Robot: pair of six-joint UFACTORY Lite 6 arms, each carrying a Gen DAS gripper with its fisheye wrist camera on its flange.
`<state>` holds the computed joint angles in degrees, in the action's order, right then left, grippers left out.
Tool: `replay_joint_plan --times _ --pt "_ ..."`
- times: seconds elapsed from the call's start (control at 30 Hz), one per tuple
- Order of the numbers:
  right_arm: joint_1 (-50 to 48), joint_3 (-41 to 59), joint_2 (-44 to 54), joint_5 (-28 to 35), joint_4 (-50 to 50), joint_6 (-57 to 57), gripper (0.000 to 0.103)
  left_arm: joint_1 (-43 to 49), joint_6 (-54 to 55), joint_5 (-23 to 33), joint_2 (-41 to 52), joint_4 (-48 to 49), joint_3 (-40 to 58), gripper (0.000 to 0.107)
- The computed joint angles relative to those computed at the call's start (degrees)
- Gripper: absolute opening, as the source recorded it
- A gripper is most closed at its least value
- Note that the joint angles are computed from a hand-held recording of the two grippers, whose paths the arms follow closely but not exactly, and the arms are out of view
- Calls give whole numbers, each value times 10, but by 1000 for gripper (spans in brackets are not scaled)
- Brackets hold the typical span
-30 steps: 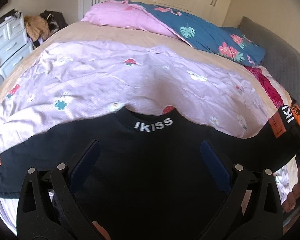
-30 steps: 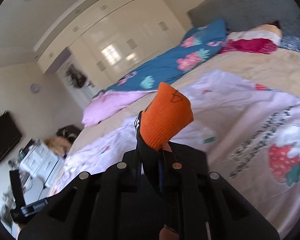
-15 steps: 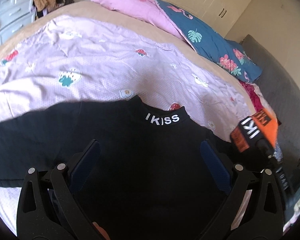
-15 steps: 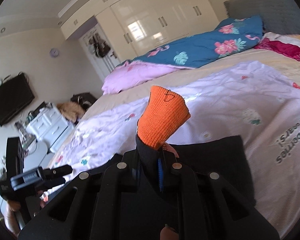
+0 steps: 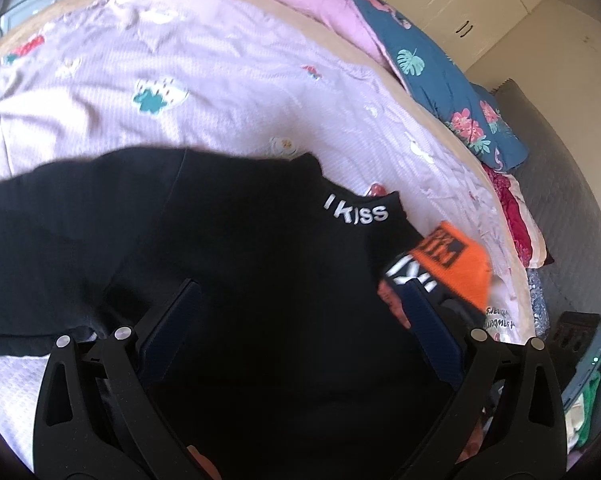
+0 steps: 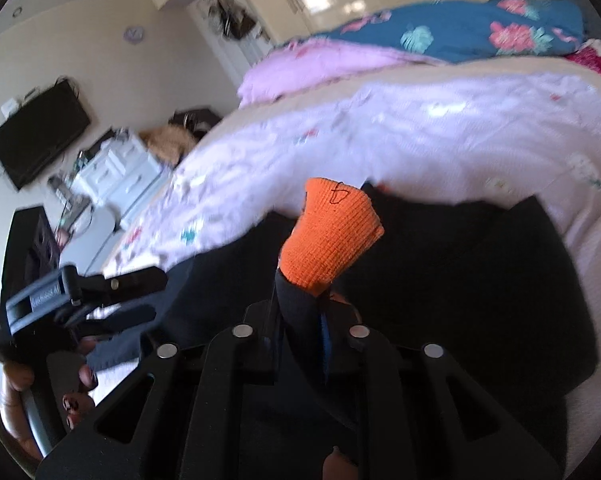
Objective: Fold small clothes
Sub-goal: 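Lift the cuff with the right tool and fold the sleeve across the shirt body, then lower the cuff onto the shirt body and open the right tool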
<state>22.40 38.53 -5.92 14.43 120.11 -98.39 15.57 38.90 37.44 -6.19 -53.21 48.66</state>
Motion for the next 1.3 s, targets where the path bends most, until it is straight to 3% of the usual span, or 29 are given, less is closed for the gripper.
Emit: replay_joint_plan --times 0.1,0.17,0.33,0.4,0.57,0.63,0.67,0.7,0.73,1.03,1.17,1.3 --pt "-20 4 7 49 -121 109 43 3 9 4 12 -8 -10 94" --pt "-42 0 -12 89 -171 147 47 1 20 4 12 -15 -21 91" --pt "-84 -11 -72 94 -253 211 48 -34 45 13 19 -34 -46 68" --pt "-101 -14 -80 90 -285 244 48 -52 43 6 28 -36 -53 67" --pt "-126 -15 -87 83 -314 268 48 -133 -44 -94 40 39 -69 63" --pt "-144 -19 -93 88 -319 271 48 -152 -60 -125 35 54 -76 33" --pt "-155 -21 -97 90 -324 273 48 -151 -39 -122 33 36 -77 27" --pt "-164 -21 -99 92 -329 277 48 -148 -13 -117 26 13 -80 10" --pt "-178 -21 -104 95 -340 282 48 -142 16 -104 14 -9 -79 4" --pt "-323 -31 -152 125 -385 286 48 -80 -14 -24 -152 58 -33 4" --pt "-315 -26 -137 101 -397 295 48 -35 19 5 -150 57 -27 4" --pt "-269 -22 -127 69 -425 320 48 -14 40 -2 -127 58 -49 4"
